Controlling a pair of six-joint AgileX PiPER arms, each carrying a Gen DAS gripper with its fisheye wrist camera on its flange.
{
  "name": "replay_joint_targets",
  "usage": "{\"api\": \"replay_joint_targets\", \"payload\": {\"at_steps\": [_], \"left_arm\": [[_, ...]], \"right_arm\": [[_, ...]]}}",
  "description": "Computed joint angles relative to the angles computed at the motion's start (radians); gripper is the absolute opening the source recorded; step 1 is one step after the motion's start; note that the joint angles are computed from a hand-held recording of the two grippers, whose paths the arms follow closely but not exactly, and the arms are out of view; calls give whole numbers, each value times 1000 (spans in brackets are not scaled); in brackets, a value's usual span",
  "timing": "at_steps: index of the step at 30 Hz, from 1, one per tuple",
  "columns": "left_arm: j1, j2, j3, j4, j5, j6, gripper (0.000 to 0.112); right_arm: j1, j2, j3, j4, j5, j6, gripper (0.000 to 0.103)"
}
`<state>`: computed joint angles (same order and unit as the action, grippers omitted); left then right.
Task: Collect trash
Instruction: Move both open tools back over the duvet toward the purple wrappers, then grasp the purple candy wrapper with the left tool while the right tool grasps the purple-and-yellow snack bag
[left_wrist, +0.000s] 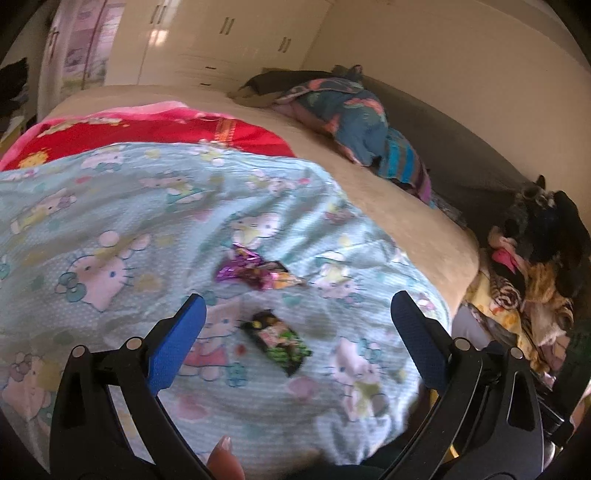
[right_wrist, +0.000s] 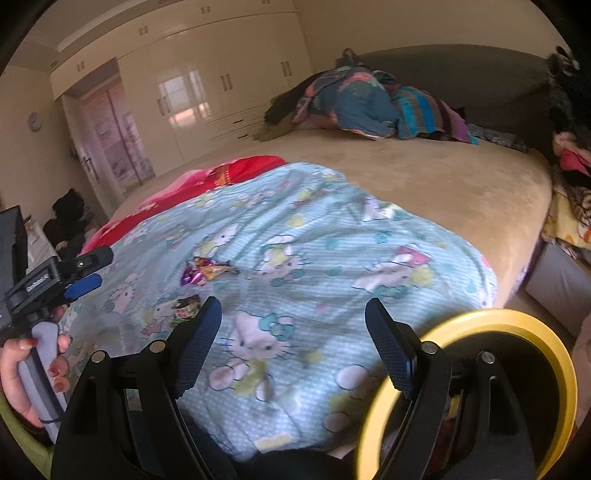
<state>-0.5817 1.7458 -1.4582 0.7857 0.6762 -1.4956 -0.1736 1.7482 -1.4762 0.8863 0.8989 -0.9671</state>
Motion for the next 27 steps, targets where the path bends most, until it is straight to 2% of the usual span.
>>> {"api": "replay_joint_targets", "payload": {"at_steps": [11, 14, 17, 21, 27], "left_arm": [[93, -30, 122, -23, -58, 1, 91], [117, -20, 133, -54, -79, 39, 83], [146, -3, 139, -102, -105, 91, 71], [188, 24, 130, -194, -138, 186, 57], [241, 104, 53, -351, -137, 397, 45]], "right_arm": [[144, 97, -86, -41, -26, 19, 78], [190, 142, -129, -58, -29, 21, 77], [232, 188, -174, -85, -40, 11, 75], [290, 284, -283, -153, -39, 31, 67], [340, 410, -438, -263, -25, 79, 53]]}}
